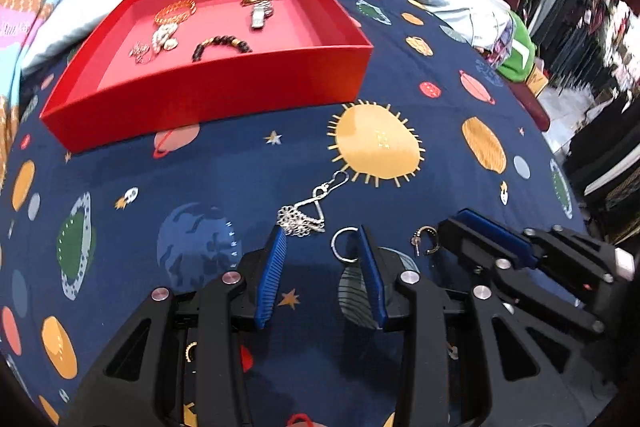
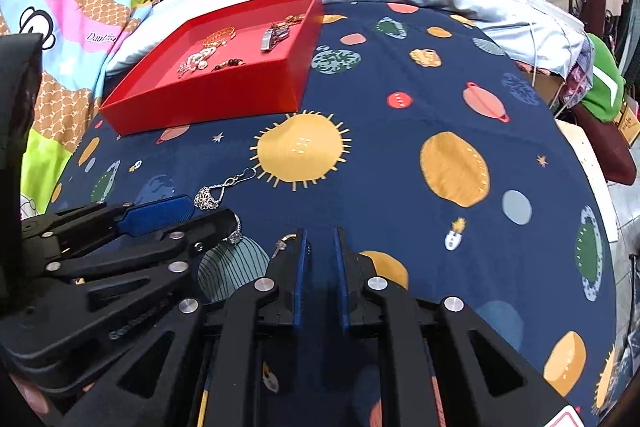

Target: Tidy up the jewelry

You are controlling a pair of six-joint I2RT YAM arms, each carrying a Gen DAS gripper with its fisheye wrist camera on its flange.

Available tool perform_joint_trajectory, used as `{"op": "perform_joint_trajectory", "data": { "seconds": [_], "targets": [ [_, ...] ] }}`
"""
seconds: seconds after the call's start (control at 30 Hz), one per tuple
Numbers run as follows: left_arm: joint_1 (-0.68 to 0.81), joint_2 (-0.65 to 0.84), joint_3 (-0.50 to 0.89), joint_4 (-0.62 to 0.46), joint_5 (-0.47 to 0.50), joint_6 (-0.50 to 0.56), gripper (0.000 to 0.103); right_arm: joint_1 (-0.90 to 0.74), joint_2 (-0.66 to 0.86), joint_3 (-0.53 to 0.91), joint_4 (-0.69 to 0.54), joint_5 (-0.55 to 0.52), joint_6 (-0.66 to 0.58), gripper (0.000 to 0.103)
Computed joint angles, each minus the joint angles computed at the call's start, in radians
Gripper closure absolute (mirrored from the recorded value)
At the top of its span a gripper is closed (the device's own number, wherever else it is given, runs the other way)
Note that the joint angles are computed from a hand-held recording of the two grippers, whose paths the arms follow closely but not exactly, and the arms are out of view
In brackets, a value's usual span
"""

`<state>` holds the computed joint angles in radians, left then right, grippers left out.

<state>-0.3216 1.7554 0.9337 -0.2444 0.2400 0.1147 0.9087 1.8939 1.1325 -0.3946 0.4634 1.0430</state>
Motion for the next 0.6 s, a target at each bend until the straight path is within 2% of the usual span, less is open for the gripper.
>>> {"op": "perform_joint_trajectory", "data": {
  "seconds": [0.1,0.3,0.33,0.37,0.43,0.47,0.6],
  "targets": [
    [0.003,-0.006,-0.002,-0.019,0.039,-0.006,0.068,0.006,-0.029,-0.025,-0.004,0.010,0.015,0.091],
    [-0.039,-0.021,-0.035,0.025,-0.002,0.003,0.069,0.011,-0.066,-0.062,-0.007,0.018,0.035,0.091],
    [-0.046,-0.024,-0.040,0.032,-0.008,0.007,0.075,0.011,-0.070,-0.066,-0.007,0.018,0.039,0.091],
    [-0.050,-0.028,-0.047,0.038,-0.010,0.015,0.089,0.012,-0.073,-0.071,-0.004,0.015,0.040,0.091],
    [-0.061,-0.035,-0.063,0.053,-0.031,0.030,0.099,0.014,-0.077,-0.077,-0.001,0.017,0.043,0.091],
    [-0.059,-0.039,-0.070,0.055,-0.031,0.039,0.102,0.015,-0.080,-0.080,0.002,0.015,0.043,0.091],
    [-0.036,-0.071,-0.104,0.054,-0.029,0.079,0.102,0.023,-0.082,-0.079,0.009,0.008,0.037,0.091]
  ]
}}
